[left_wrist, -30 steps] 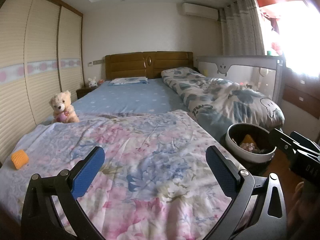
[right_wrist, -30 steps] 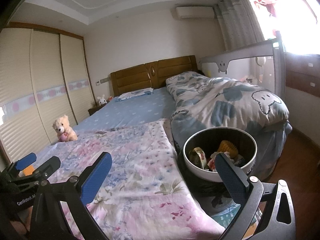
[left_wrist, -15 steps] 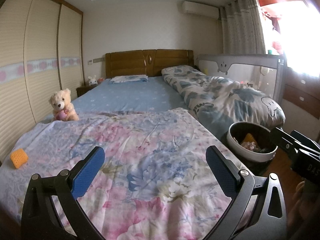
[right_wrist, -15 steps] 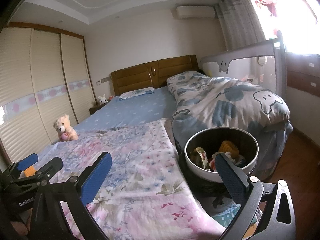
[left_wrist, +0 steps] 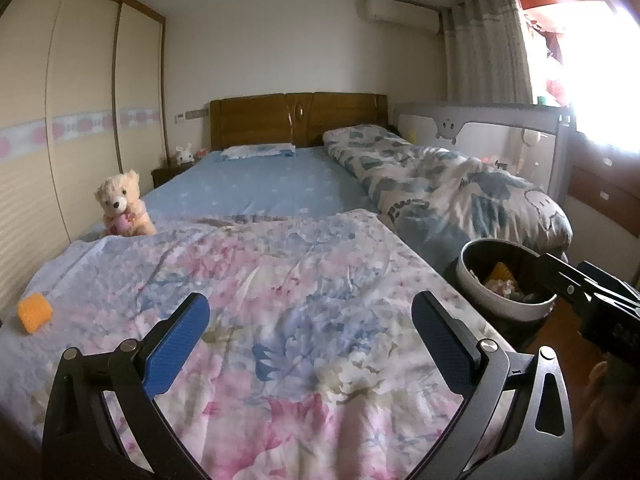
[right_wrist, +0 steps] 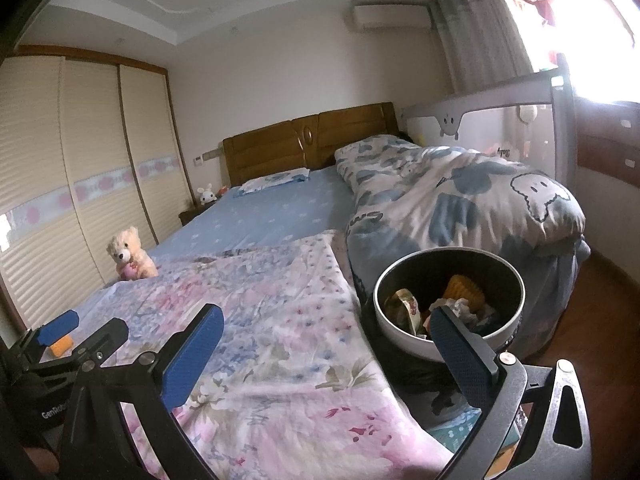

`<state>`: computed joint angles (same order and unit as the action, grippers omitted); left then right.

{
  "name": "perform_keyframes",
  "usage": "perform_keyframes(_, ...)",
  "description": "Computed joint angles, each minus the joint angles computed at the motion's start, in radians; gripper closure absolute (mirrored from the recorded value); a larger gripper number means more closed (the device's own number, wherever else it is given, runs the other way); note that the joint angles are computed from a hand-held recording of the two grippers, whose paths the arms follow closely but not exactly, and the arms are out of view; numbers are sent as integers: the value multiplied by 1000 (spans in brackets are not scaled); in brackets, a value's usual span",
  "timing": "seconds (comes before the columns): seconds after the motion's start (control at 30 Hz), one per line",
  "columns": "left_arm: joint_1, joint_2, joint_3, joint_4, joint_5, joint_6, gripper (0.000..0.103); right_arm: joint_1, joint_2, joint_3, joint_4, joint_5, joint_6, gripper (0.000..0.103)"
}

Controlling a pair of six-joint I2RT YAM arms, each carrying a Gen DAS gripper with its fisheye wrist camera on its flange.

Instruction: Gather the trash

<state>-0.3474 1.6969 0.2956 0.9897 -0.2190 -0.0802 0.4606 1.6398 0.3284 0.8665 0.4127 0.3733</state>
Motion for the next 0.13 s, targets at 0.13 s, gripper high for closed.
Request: perform_keyframes(0.13,24,39,41,-39,27,-5,0,4,33,36,-29,-8,18,0)
